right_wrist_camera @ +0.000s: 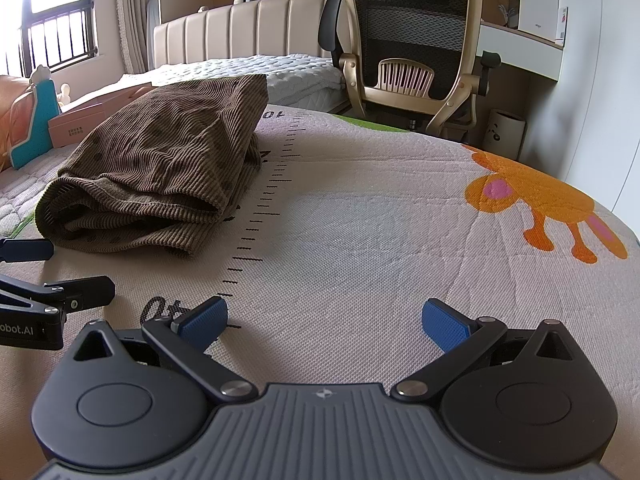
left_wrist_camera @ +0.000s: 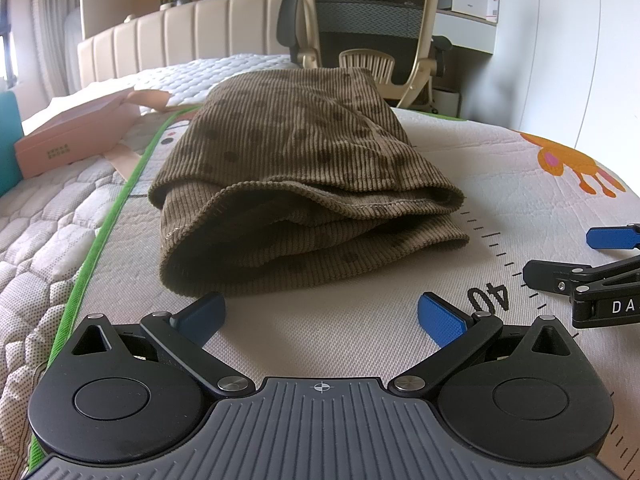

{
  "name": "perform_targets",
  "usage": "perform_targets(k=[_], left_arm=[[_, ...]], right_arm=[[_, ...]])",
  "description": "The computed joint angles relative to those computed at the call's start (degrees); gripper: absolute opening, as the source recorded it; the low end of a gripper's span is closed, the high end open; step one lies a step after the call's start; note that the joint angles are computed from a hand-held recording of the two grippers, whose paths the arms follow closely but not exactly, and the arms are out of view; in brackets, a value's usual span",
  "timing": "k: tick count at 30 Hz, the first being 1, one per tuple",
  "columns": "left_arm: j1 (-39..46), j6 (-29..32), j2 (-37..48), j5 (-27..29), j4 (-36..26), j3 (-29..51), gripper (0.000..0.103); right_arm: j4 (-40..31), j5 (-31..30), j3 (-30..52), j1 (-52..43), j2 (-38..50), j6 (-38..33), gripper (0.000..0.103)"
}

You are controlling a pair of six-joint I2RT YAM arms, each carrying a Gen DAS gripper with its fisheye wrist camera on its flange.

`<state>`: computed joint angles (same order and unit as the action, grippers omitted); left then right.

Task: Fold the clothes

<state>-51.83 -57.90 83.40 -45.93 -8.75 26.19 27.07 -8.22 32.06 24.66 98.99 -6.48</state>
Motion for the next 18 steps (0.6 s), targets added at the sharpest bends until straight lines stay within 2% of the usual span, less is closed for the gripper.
perform_targets(k=[18], left_arm=[[0.14,0.42,-0.26,0.19,0.44,-0.30,0.103]], right_arm=[[0.01,-0.08,0.06,-0.10,0.08,-0.10,0.103]])
